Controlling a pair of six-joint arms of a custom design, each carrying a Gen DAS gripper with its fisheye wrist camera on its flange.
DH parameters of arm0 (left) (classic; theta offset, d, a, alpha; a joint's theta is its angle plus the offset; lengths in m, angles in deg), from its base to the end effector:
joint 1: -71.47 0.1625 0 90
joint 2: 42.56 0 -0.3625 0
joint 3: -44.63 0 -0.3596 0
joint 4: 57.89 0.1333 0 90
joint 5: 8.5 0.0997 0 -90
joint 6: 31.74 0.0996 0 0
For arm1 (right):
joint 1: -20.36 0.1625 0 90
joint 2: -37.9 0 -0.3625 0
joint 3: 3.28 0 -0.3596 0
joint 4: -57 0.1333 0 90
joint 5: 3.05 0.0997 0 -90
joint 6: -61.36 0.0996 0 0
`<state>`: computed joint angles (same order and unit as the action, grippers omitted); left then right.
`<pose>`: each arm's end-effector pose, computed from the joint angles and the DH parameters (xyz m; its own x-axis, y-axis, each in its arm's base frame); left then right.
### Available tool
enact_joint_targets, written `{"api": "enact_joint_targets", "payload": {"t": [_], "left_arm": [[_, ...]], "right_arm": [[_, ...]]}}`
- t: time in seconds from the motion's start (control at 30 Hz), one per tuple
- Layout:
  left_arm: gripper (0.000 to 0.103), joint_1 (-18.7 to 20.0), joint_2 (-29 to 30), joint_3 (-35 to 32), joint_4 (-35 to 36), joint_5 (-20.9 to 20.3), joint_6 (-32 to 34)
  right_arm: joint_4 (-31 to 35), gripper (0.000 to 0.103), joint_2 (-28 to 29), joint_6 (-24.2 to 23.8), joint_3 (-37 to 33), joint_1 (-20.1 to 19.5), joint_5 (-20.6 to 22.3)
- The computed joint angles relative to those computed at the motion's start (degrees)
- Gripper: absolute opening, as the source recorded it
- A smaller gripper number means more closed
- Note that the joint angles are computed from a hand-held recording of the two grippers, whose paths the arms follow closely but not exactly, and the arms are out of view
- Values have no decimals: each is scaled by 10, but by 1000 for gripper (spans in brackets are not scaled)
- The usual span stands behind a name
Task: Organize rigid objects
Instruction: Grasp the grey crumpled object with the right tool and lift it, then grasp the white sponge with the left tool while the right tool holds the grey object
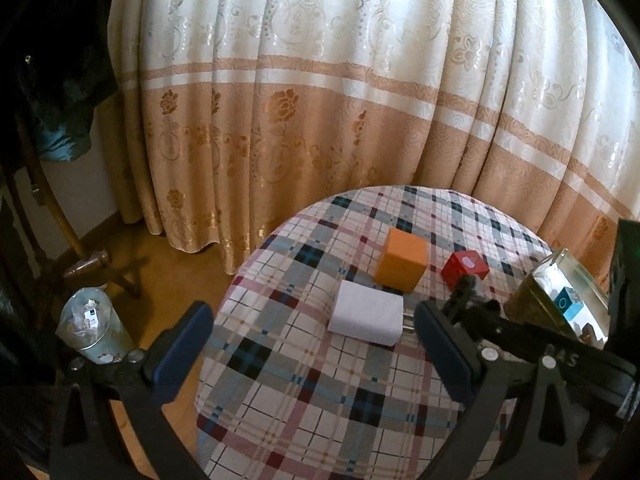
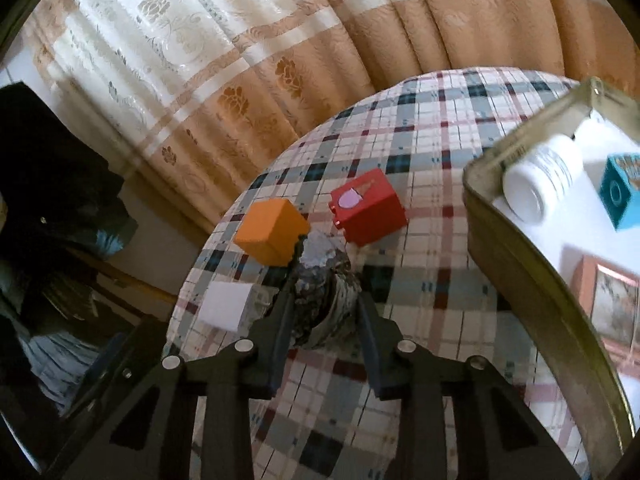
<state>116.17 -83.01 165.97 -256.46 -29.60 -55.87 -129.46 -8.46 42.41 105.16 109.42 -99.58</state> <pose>-0.1520 -0.4687 0.0572 -0.7696 -0.2993 -0.5641 0.3450 0.5485 -0.7617 0.1128 -0.5586 0.0817 -0.9429 -0.1918 0.2721 -0.3094 0.8066 -0.5036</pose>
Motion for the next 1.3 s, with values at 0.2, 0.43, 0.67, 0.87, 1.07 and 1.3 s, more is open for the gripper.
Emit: {"api": "enact_joint_targets", "payload": {"t": [0.2,0.43,0.67,0.87,1.07,1.3], "left_arm": [[101,5,-4,-4,20,-4,-8],[101,5,-8,-4,43,-2,-22],[101,5,-15,-3,68,-6,-39],[101,5,-15,-1,66,-7,-36],[101,11,-28,5,107,-21,-68],[94,23,-40,0,149,-48,-87]], "right_arm": [[-22,28,-27,5,46,-22,46],[-54,14,-45,-2,81,-27,41],[-66,14,-60,-29,103,-26,20],[-52,17,-70,-37,111,-19,-5],[-29,17,-63,-11,98,-23,15],[-34,14,-83,-2,123,-40,65]]}}
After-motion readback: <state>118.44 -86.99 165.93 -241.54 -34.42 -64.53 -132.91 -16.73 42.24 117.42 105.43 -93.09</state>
